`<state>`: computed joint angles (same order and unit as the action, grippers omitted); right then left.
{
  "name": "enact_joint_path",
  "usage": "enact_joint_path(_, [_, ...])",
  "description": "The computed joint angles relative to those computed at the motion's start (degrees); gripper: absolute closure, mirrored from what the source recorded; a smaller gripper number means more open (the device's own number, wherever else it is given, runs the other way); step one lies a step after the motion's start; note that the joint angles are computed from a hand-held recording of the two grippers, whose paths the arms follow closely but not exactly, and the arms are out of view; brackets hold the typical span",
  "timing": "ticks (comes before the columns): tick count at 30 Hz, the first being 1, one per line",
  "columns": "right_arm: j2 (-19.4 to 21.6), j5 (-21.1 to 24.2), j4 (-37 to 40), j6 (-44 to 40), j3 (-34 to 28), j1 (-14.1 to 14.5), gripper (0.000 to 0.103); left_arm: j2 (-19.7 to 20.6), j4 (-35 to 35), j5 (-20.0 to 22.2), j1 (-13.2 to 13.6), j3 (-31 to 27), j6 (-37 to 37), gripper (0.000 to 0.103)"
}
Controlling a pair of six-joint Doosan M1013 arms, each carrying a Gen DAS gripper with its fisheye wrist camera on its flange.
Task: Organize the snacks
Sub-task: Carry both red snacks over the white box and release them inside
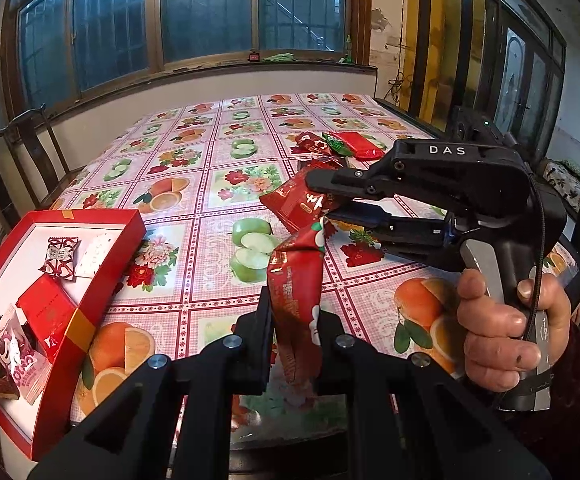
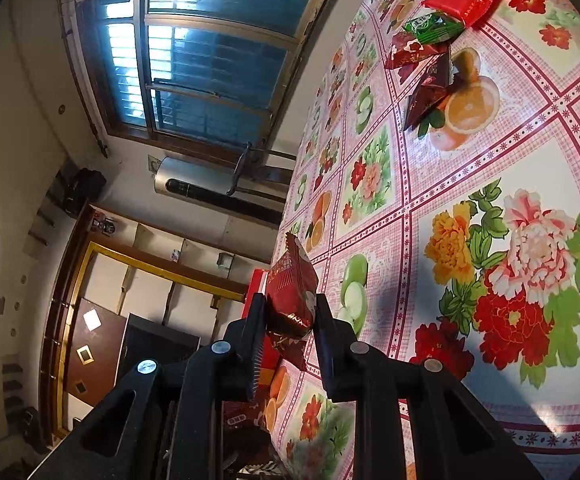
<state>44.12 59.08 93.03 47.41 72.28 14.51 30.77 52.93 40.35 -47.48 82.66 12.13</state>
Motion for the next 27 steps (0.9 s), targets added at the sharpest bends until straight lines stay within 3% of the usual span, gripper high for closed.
enact_joint_path(8, [0.35,1.08,0.32,0.78,-0.19,-0.17,0.079,0.09,0.11,0.88,0.31,-0.07,-1.34,0.090])
enact_joint_path(18, [0.50,2.00,1.08,1.24,0.13,-0.47,0.079,-2.16,5.66,4.32,0.75,2.44,-9.08,0.090])
enact_joint_path(27, [-0.82,-0.99,-1.99,1.31,0.79,-0.17,0.079,-6.76,10.27,13.00,1.08,7.16,-17.13,0.090])
